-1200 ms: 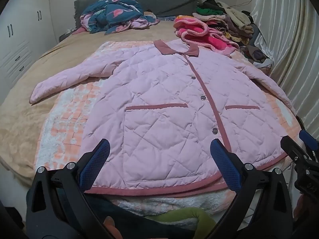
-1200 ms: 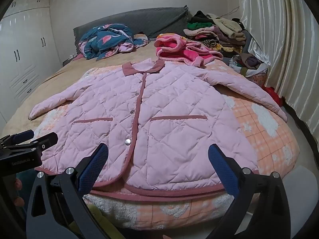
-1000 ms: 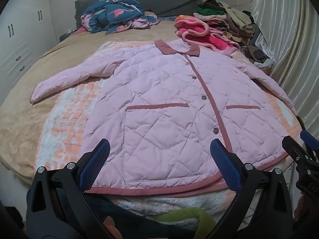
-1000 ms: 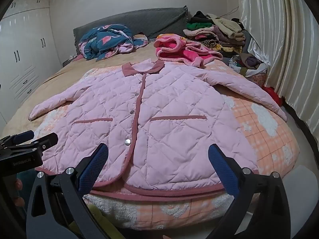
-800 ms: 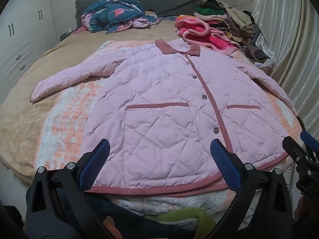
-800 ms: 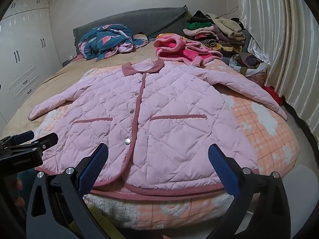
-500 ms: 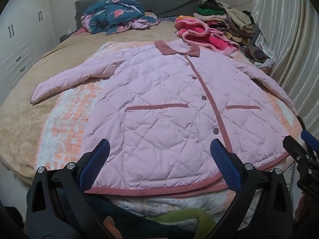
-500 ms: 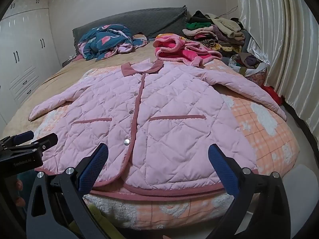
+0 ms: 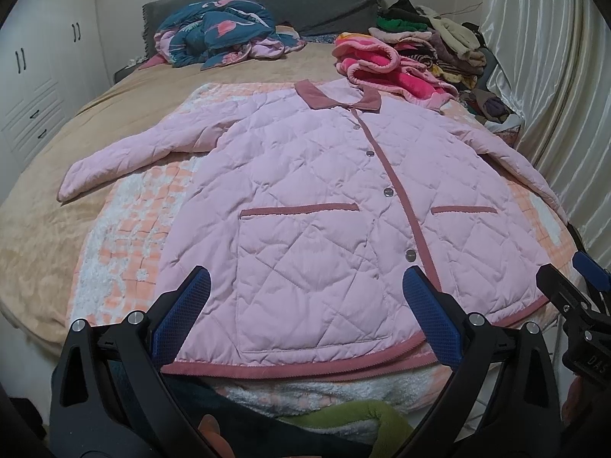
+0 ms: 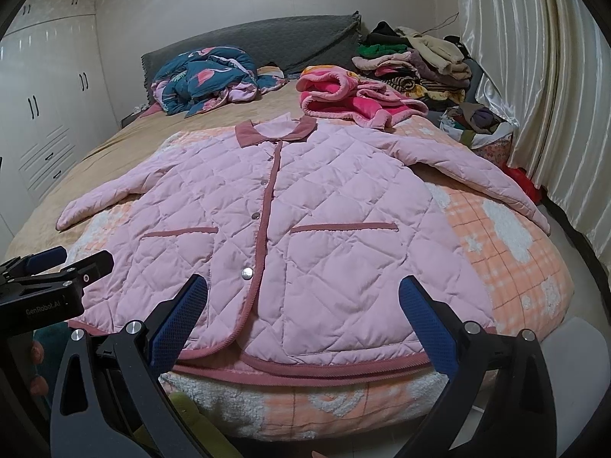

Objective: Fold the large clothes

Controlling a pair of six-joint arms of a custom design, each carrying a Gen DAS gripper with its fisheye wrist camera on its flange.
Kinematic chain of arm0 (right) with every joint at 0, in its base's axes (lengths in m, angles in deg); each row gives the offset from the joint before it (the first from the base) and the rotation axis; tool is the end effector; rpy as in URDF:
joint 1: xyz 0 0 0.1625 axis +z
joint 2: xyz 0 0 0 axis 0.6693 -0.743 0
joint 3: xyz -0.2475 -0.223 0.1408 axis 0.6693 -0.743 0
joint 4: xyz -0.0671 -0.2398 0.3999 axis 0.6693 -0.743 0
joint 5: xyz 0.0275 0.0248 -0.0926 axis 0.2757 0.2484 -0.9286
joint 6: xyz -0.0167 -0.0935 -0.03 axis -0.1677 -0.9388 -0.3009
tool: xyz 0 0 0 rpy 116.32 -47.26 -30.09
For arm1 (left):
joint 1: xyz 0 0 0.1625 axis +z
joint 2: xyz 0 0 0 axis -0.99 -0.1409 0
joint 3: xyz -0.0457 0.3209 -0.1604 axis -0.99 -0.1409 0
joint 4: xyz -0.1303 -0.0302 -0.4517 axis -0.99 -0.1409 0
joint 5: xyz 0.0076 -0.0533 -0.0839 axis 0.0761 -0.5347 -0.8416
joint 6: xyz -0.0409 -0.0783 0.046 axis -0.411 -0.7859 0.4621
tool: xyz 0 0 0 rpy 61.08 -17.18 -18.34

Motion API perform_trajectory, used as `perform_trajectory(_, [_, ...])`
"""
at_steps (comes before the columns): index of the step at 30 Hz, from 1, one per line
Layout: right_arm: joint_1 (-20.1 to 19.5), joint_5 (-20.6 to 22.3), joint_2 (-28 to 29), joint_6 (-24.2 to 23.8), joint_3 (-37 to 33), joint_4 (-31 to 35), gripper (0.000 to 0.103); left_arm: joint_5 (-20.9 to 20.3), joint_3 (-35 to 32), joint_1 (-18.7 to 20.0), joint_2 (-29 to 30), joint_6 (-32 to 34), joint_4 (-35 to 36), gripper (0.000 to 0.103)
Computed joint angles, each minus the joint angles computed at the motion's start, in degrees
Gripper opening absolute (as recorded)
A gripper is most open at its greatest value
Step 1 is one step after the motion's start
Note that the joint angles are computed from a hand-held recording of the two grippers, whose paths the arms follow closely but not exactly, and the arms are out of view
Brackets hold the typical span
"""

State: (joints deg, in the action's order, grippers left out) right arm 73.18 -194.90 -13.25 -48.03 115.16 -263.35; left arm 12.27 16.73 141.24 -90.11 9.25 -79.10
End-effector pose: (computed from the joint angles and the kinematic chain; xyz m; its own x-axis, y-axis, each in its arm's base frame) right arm 0.3712 -0.6571 0.1227 -0.7576 0.1497 0.6354 -0.4254 0.6250 -0.6545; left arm -0.1894 -0.7152 0.3335 -0.7065 0.2090 -0.6762 0.5787 0.7207 -0.3818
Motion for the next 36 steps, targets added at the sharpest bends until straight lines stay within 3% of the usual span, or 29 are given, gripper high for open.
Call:
perform_trajectory(25, [0.3, -0.6, 0.6, 0.4, -0.8, 0.5, 0.099, -0.5, 0.4, -0.1, 0.1, 0.7, -0.6, 0.094])
perform_trajectory(36, [-0.5, 0.2, 1.2, -0.8, -2.4, 0.3, 0.099, -0.8, -5.9, 0.4, 4.7, 0.6, 3.1, 0.094])
